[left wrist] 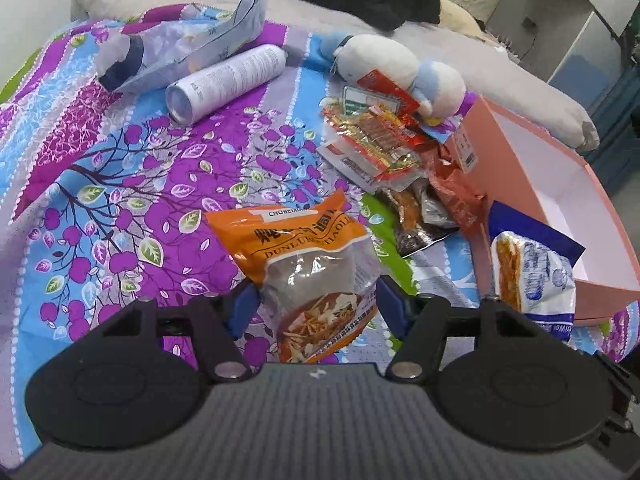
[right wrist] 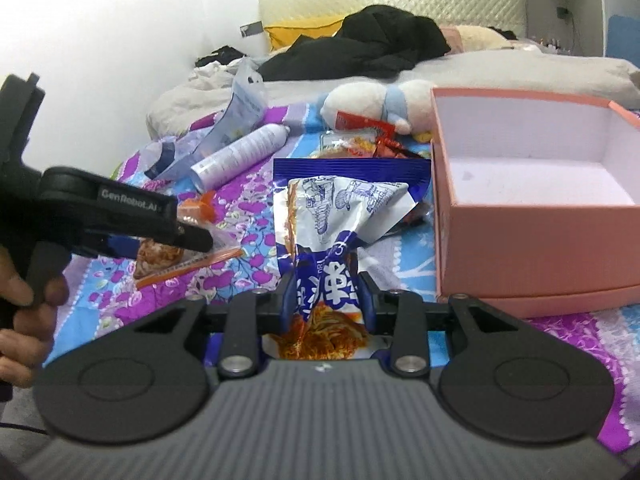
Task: Organize snacks
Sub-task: 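Carry the blue-and-white bag into the pink box and open the right tool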
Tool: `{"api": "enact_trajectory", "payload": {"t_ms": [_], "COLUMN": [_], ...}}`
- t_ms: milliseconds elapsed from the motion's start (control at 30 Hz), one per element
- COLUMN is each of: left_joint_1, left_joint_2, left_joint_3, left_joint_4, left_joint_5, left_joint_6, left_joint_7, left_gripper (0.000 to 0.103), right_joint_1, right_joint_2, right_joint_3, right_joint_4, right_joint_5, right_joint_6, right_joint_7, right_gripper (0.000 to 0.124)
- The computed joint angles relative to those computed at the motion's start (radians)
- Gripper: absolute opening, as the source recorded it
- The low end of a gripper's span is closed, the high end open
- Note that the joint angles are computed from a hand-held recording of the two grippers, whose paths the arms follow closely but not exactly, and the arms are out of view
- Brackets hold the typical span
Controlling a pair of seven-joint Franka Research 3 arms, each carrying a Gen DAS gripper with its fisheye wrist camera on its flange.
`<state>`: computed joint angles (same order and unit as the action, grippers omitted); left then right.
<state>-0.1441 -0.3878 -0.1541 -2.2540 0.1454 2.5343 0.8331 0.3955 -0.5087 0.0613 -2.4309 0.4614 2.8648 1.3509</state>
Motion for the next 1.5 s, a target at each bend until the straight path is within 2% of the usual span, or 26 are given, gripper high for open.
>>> {"api": "enact_trajectory", "payload": {"t_ms": [333,567,733,900,967,1067,1100,1200,1333,1400,1500], "left_joint_1": [-0.036,-0.054,-0.076,-0.08,-0.083,-0.085,-0.084,-0.125,-0.156,-0.169,-0.17], "left_joint_2": [0.02,0.099,0.204,0.355,0.425,0.56,0.612,0.773,0.937,0.961,0.961], "left_joint_3": [0.003,-0.003,-0.004,-0.035,-0.05,-0.08,-0.093,-0.09,-0.098,-0.088,-0.082], "left_joint_4": [0.053,0.141,0.261,0.455,0.543,0.732,0.805,1.042,1.284,1.308,1.295], "left_joint_5": [-0.028,-0.055,-0.103,-0.117,-0.136,-0.154,-0.169,-0.098,-0.105,-0.097,-0.092], "left_joint_6": [0.061,0.148,0.206,0.208,0.206,0.111,0.076,-0.066,-0.231,-0.254,-0.258], "left_joint_7": [0.063,0.098,0.168,0.224,0.276,0.32,0.351,0.347,0.359,0.36,0.368], "left_gripper": [0.062,0.059,0.057,0.051,0.051,0.051,0.051,0.051,0.051,0.051,0.051], "right_joint_1": [-0.062,-0.11,-0.178,-0.257,-0.255,-0.246,-0.261,-0.266,-0.291,-0.297,-0.296], "right_joint_2": [-0.032,-0.021,0.012,0.089,0.127,0.193,0.211,0.298,0.4,0.421,0.413], "right_joint_3": [0.015,0.023,0.035,0.041,0.011,-0.037,-0.032,-0.067,-0.081,-0.081,-0.083], "right_joint_4": [0.015,0.035,0.069,0.146,0.189,0.261,0.276,0.368,0.461,0.47,0.444], "right_joint_5": [-0.055,-0.098,-0.149,-0.209,-0.211,-0.181,-0.192,-0.179,-0.201,-0.212,-0.187], "right_joint_6": [0.025,0.068,0.11,0.131,0.125,0.099,0.085,-0.027,-0.175,-0.209,-0.207], "right_joint_7": [0.035,0.07,0.108,0.149,0.14,0.131,0.141,0.118,0.117,0.125,0.099], "right_gripper": [0.035,0.035,0.035,0.035,0.035,0.035,0.035,0.035,0.036,0.036,0.038]}}
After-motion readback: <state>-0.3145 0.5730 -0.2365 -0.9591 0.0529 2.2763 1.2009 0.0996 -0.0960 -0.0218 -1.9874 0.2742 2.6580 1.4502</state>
